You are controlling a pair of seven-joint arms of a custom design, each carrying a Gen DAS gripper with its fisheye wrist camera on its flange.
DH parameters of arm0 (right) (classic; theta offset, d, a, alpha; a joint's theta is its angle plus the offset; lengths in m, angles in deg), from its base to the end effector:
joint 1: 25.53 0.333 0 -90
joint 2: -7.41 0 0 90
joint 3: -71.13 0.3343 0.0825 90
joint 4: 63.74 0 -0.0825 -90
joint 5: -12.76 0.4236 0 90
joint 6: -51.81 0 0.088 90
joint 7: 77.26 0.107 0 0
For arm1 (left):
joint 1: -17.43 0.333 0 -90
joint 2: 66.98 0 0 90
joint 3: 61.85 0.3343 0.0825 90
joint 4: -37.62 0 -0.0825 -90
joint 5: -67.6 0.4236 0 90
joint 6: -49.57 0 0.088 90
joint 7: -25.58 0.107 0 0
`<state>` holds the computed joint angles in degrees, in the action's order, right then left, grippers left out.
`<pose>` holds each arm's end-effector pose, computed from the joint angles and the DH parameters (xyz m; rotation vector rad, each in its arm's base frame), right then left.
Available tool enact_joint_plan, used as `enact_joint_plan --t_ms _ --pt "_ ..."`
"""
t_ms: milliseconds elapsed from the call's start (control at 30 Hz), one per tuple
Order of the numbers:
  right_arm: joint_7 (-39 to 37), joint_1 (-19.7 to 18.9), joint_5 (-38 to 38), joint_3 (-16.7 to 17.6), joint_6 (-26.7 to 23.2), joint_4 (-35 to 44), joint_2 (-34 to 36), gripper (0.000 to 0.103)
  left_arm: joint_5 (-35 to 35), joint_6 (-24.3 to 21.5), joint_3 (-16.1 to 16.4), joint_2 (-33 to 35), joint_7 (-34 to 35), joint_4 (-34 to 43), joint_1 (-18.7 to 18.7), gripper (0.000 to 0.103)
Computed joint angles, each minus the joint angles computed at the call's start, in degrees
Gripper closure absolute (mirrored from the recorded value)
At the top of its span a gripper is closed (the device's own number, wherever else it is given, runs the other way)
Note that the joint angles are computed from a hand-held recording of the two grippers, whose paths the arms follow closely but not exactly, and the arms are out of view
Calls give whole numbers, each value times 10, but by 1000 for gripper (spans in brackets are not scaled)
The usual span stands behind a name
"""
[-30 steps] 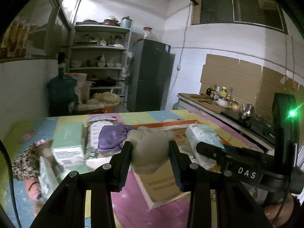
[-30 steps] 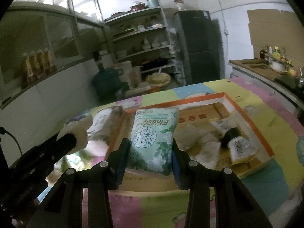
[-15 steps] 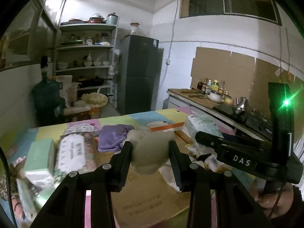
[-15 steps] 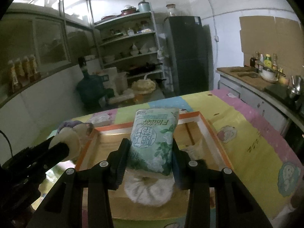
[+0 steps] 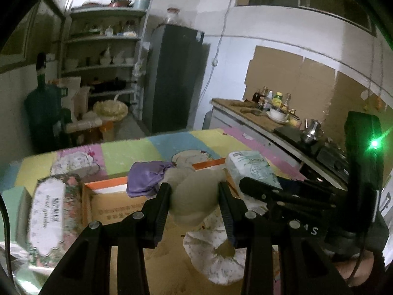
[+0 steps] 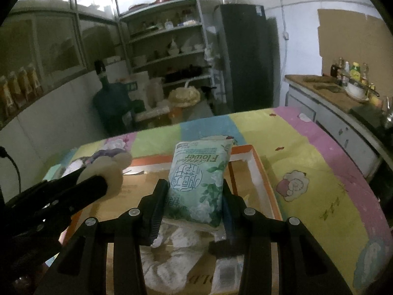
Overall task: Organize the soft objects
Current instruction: 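Lift and carry the plush toy and tissue pack over the box with both tools, then open both tools to release the plush toy and tissue pack into the box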
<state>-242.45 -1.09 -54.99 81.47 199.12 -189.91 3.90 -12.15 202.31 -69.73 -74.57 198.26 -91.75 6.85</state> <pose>0.4691 0.3454 0.4428 -1.3875 1.9091 -0.7564 0.5390 -0.1512 0.4552 -1.1631 2.3109 -1.3645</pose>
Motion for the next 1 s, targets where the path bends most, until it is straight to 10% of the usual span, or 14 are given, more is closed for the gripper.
enact_joint_plan --t_ms 533,1000 --pt "-152 -18 129 -35 69 25 52 61 219 9 -31 102 -229 71 14 63" --pt "-247 -14 234 -47 71 43 79 56 252 -35 -36 114 -269 84 29 55"
